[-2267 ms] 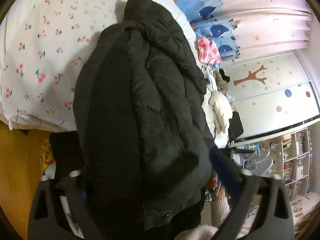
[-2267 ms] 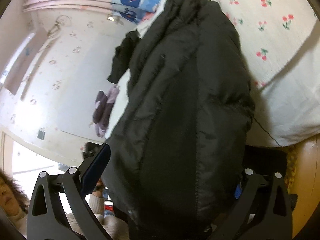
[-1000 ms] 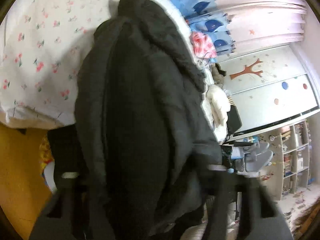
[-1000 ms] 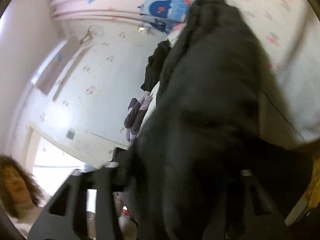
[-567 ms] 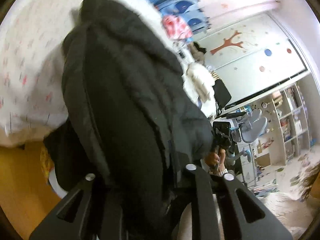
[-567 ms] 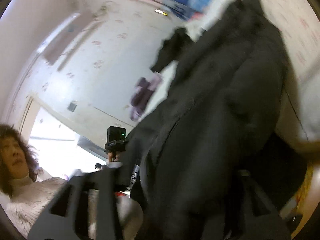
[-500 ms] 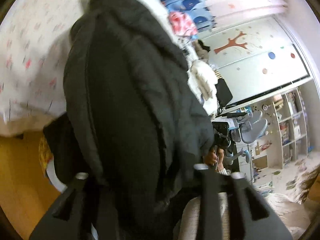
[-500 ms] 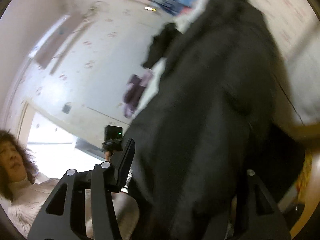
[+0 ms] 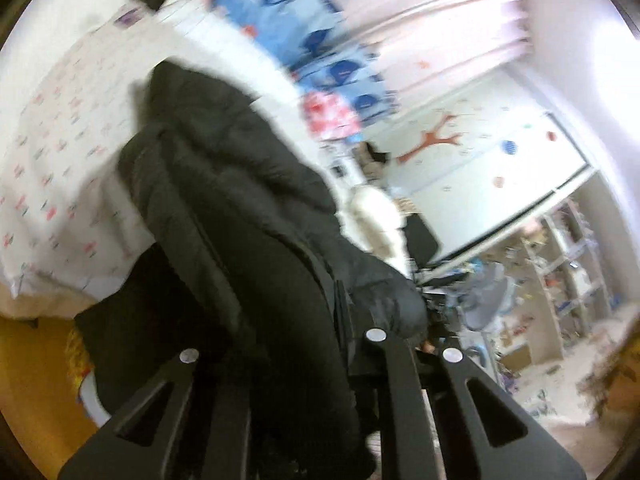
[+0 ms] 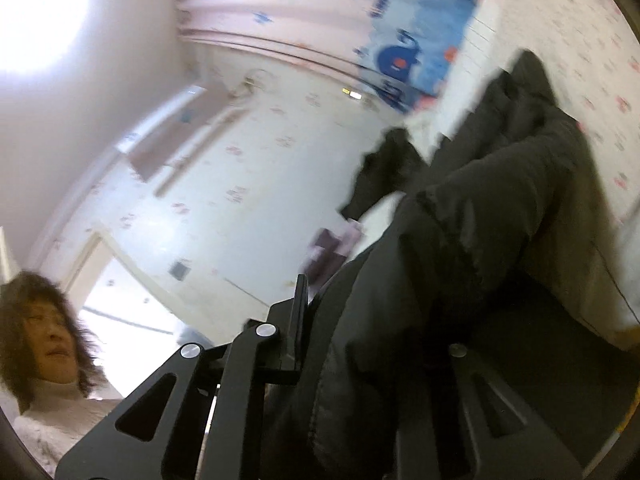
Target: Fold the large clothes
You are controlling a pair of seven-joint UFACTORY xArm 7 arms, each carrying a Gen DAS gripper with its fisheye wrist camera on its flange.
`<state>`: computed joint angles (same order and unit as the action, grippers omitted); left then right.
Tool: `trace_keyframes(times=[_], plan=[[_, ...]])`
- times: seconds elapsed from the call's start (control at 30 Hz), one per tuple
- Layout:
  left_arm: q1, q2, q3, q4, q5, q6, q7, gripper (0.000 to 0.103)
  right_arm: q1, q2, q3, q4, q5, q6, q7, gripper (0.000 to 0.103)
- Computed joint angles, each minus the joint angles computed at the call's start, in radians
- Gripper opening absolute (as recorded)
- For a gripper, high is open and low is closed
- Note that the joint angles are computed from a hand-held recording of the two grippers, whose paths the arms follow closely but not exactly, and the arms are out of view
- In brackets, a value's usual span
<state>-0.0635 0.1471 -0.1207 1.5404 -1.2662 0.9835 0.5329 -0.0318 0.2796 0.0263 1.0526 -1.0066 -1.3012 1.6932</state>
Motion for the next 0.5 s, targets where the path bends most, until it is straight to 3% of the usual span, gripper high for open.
trace_keyframes(times=[0.07,0.2,0.3,0.4,0.5], plan=[[0.013,-0.005,0.006,0.006,-0.007,0.034,0.025,0.013,0.004,-0.039,0.000,-0.012,0.005,0.012,-0.001,0.015],[0.035,0.031,0.019,-0.002,0.028,0.097,-0.023,0.013,-0.010,-0.050,-0.013,-0.059,-0.042,0.031,0.037,0.015],[0.049,0.042,0.016,-0.047,0.017,0.089,-0.052,0.013,-0.014,-0.033,-0.009,-0.100,-0.031,0.000,0.033,0.015],[0.062,0.053,0.012,-0.046,-0.013,0.094,-0.042,0.013,-0.019,-0.016,-0.006,-0.095,-0.009,-0.034,0.026,0.015],[0.076,0.082,0.005,0.007,-0.072,0.081,-0.032,0.013,-0.028,0.022,-0.003,-0.004,0.012,-0.052,0.055,0.015]])
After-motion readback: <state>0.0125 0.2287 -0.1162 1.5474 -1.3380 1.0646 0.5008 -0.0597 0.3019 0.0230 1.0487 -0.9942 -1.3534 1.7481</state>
